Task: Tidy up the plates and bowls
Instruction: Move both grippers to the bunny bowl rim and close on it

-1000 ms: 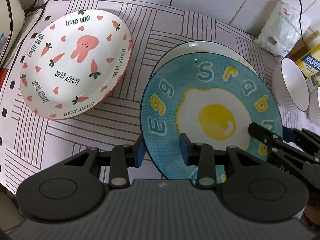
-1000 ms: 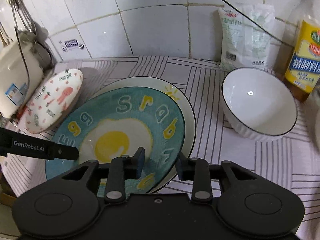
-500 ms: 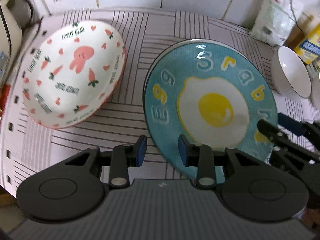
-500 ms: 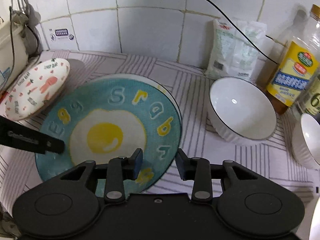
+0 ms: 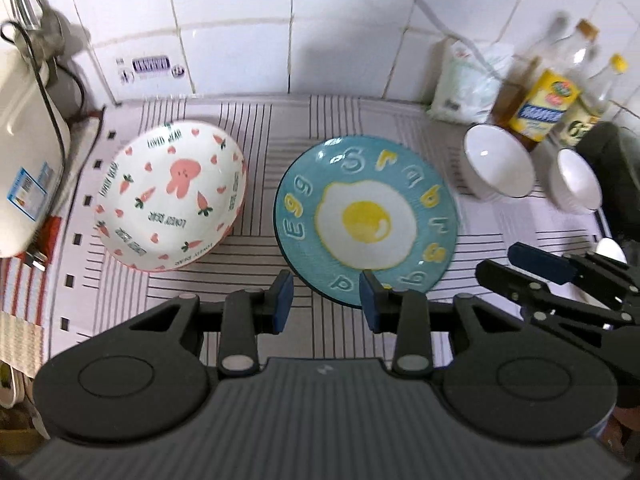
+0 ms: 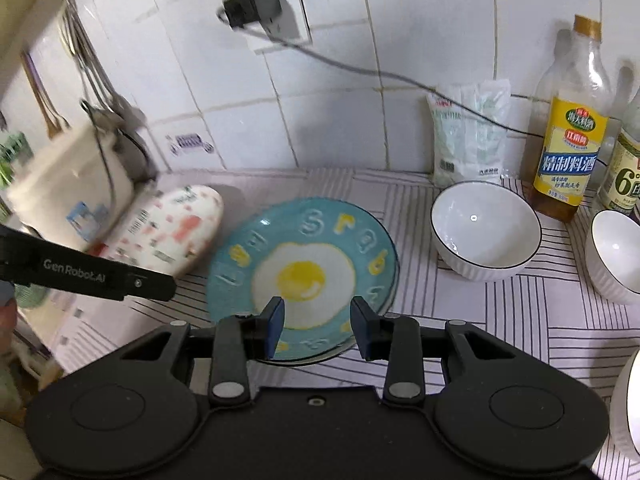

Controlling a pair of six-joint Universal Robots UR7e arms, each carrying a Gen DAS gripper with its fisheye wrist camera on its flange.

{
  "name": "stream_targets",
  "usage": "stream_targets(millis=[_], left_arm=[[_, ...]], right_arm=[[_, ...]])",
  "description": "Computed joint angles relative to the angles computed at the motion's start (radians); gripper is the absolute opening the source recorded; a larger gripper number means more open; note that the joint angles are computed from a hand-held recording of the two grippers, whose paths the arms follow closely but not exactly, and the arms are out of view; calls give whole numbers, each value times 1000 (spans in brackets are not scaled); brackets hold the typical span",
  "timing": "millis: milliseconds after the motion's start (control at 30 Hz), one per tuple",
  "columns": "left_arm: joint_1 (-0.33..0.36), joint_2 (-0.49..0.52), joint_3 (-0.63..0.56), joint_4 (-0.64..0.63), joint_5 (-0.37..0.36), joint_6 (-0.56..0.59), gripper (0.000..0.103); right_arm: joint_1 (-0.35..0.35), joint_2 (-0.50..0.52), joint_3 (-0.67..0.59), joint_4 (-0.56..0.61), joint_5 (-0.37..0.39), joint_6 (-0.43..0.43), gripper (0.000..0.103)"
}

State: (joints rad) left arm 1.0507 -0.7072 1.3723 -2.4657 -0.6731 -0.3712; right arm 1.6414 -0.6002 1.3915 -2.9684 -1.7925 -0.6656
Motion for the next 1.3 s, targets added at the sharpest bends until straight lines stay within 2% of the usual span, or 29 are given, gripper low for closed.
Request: stream_targets(millis=[100, 167, 233, 300, 367, 500, 600, 700, 833, 933, 1033, 1100, 1200, 1233, 1267, 1300], left_arm=[[-25, -39, 51, -23, 5, 11, 42], [-40, -63, 90, -55, 14, 23, 47], [-53, -85, 124, -69, 38, 17, 48], [-63, -108, 154, -70, 60, -4, 51], [-68, -136, 188, -86, 68, -9, 54], [-77, -191, 276, -198, 85, 53, 62], [-77, -223, 322, -236, 106, 75, 65], [-63, -254, 351, -276, 97, 109, 68], [-27, -278, 357, -334, 73, 171, 72], [4, -289, 329, -309, 67, 188, 72], [35, -288, 302, -336, 44, 247, 77], [57, -287, 285, -358, 22, 296, 79], [91, -282, 251, -340, -10, 341, 81], [104, -279, 238, -332, -21, 361, 83], [114, -276, 228, -330, -28, 383, 85], [125, -271, 218, -333, -36, 411, 87]], right_arm=[[8, -40, 43, -6, 14, 1, 46], [15, -63, 71, -15, 18, -2, 55], [16, -82, 94, -27, 33, -6, 61], [16, -96, 110, -30, 51, -5, 62], [16, -106, 120, -18, 69, 4, 69], [17, -119, 138, 4, 92, 4, 69], [25, -121, 158, -10, 82, -26, 70], [40, -119, 175, -36, 72, -60, 70], [60, -113, 189, -61, 92, -90, 73], [76, -89, 189, -103, 95, -104, 73], [108, -44, 164, -132, 30, -94, 73], [129, -17, 157, -180, 12, -122, 73], [146, 22, 138, -226, 27, -158, 81], [150, 38, 127, -242, 37, -175, 90], [152, 62, 115, -277, 50, -188, 94], [152, 82, 107, -315, 66, -191, 94]])
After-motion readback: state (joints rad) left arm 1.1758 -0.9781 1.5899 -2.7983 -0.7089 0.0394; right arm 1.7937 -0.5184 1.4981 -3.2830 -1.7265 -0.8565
